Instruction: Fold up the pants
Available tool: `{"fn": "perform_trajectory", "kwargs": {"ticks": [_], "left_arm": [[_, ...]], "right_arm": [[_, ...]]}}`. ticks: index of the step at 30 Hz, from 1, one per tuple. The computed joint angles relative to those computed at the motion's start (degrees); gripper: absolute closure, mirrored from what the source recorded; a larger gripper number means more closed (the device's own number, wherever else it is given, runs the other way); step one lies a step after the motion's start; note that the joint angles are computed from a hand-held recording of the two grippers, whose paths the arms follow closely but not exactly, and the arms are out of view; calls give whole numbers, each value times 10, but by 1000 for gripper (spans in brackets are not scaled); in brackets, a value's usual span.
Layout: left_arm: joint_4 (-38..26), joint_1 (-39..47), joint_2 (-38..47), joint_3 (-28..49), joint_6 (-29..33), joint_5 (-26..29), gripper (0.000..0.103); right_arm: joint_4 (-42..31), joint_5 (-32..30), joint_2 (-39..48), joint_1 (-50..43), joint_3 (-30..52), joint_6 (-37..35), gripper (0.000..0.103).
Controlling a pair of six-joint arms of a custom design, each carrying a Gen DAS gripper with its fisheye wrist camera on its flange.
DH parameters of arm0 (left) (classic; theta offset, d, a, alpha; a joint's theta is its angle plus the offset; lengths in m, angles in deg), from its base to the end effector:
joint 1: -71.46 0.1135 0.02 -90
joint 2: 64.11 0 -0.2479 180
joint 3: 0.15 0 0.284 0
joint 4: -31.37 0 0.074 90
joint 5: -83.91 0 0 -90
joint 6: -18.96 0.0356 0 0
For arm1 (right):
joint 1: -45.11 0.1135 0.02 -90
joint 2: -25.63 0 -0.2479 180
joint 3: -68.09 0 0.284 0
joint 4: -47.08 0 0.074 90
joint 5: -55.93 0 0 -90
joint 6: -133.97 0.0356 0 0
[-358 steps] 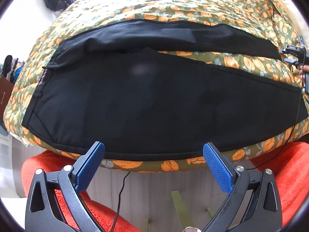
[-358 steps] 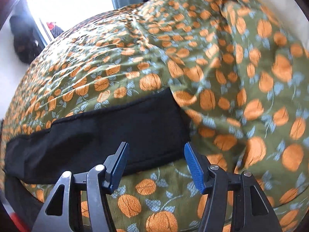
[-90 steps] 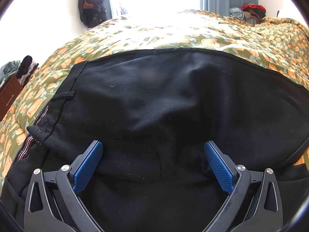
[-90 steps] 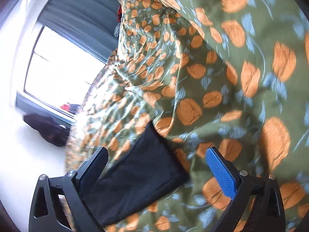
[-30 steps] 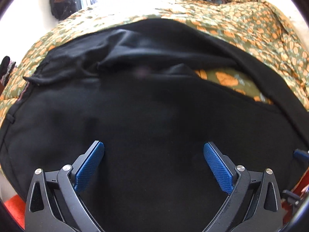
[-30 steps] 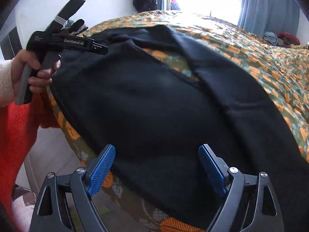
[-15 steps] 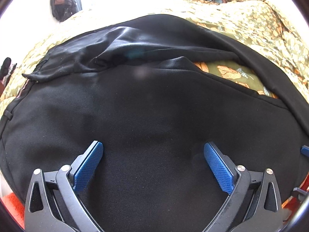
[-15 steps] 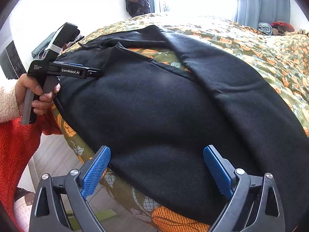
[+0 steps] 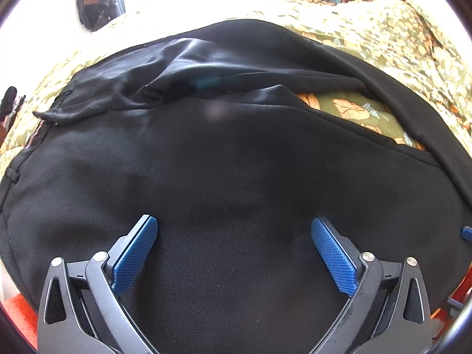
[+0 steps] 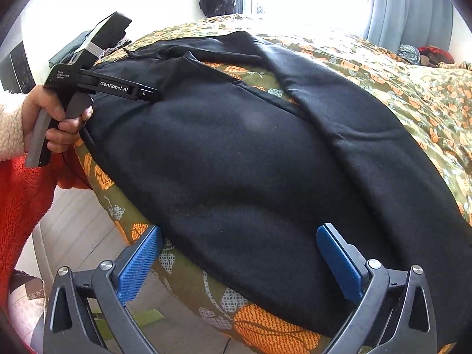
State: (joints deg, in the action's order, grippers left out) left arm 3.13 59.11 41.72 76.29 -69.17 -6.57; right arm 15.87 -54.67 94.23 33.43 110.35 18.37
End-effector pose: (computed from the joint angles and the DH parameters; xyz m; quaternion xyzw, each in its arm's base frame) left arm 0.3847 -0.0839 0.1201 0.1177 0.9531 -0.0215 0.2779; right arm 0.2392 -0.0367 0.1277 -0.1641 0.9317 0.0748 0.3154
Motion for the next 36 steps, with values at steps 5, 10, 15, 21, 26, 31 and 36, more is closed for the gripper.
{"fn": "perform_trajectory", "kwargs": {"ticks": [5,10,15,21,26,31,36], "left_arm": [[0,0,0,0,0,0,0],[0,0,0,0,0,0,0],[-2,0,1,2,0,0,0],[-2,1,1,2,1,0,0],[0,3,4,1,3,1,0],[-1,5,4,0,4,1,0],[-6,5,5,2,4,0,0]], "right_arm": [[-8,-21,7,-12,7,9,0],[-8,-20,6,-11,7,11,0],[-9,-21,5,-11,7,10,0],[-11,-24,5,-12,8,11,0],[-16,-31,4,-17,10,12,0],[-18,-33,4,-18,11,12,0],[-20,-36,4,-21,11,11,0]]}}
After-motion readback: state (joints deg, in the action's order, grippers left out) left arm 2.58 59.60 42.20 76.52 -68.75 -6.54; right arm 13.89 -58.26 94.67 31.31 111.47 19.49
